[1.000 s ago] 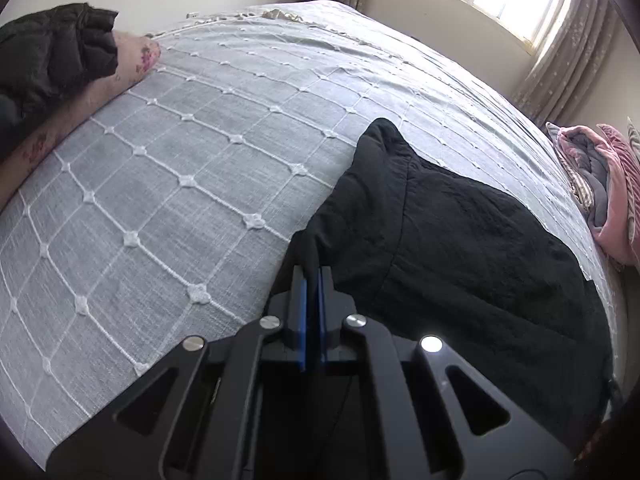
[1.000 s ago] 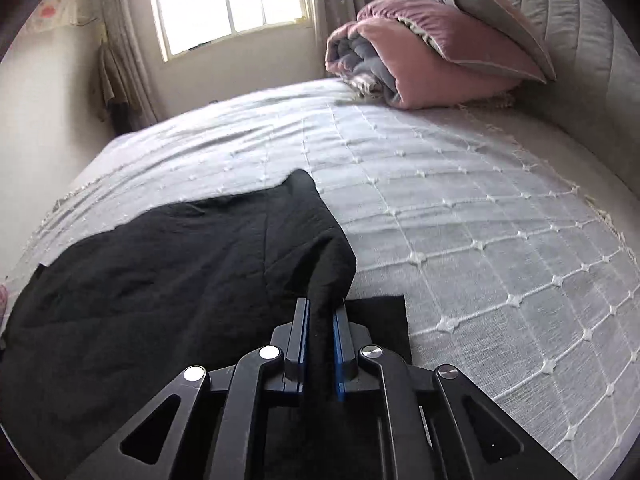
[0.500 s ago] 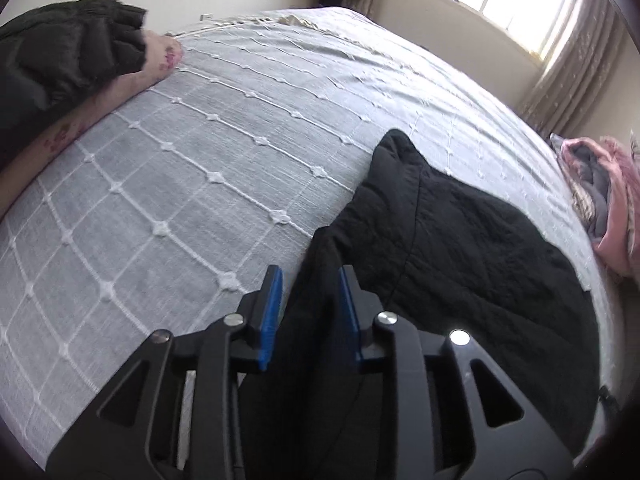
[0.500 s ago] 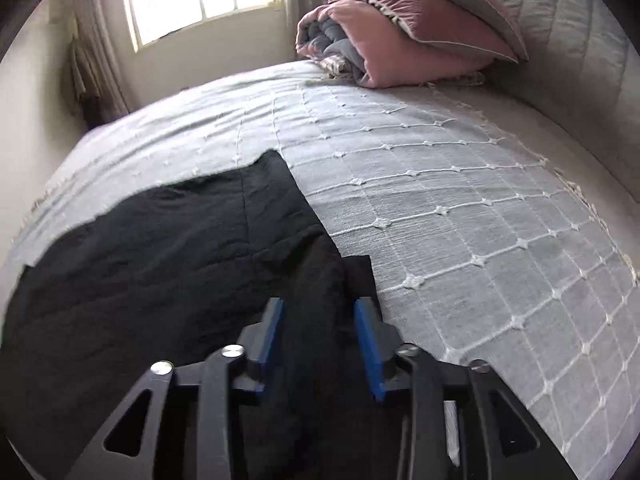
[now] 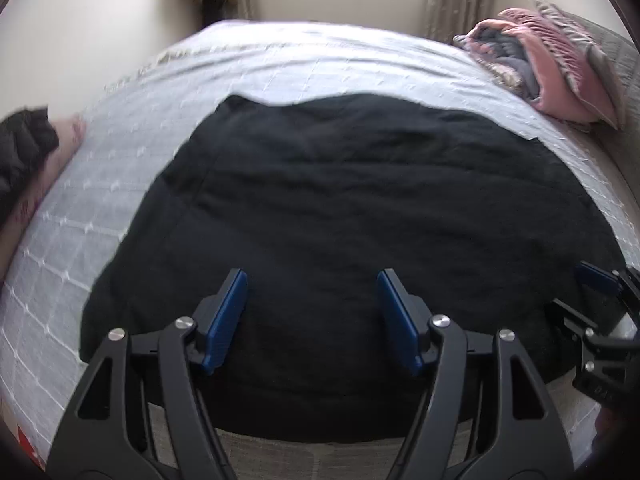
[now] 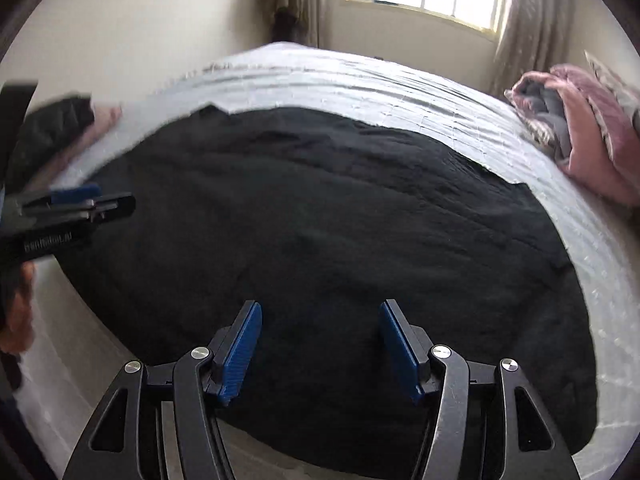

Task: Fold large clothes

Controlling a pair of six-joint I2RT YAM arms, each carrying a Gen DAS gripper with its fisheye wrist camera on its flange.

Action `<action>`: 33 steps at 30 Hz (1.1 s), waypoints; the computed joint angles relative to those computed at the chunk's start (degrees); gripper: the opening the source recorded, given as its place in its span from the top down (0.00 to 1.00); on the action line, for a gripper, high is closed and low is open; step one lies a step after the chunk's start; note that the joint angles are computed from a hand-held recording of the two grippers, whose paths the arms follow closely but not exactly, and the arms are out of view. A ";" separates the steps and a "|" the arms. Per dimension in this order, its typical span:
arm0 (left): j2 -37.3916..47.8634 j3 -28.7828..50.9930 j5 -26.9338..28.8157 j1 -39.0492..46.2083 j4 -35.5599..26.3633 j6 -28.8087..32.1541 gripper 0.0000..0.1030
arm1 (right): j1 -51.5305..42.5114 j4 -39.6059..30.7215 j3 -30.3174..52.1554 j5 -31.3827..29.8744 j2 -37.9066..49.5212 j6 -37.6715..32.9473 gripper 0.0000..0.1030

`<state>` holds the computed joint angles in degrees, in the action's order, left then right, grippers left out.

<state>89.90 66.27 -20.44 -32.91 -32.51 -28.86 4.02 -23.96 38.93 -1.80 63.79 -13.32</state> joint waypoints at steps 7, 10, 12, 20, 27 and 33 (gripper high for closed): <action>-3.91 -5.47 5.03 13.22 2.46 0.21 0.34 | -27.00 -1.82 6.33 -10.33 9.99 -8.52 0.31; -4.71 -6.54 6.32 16.17 2.85 0.86 0.34 | -40.42 -3.55 11.49 -15.26 16.99 -9.35 0.31; -5.07 -6.46 7.25 17.92 2.29 0.93 0.34 | -45.55 -4.15 14.03 -16.59 19.97 -8.92 0.31; -5.33 -5.07 20.95 26.45 2.99 -5.25 0.33 | -47.48 -2.02 13.79 -14.31 19.37 -5.00 0.24; -3.86 -1.73 14.66 21.86 4.42 -4.53 0.33 | -37.14 2.26 14.85 -19.29 15.86 2.24 0.24; 0.10 2.78 9.60 18.37 4.88 0.98 0.33 | -21.28 4.88 19.97 -14.69 22.36 8.40 0.24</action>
<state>90.00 69.05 -10.84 -14.54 -27.63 -27.88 -17.26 -19.08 58.90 -16.49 86.15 -4.91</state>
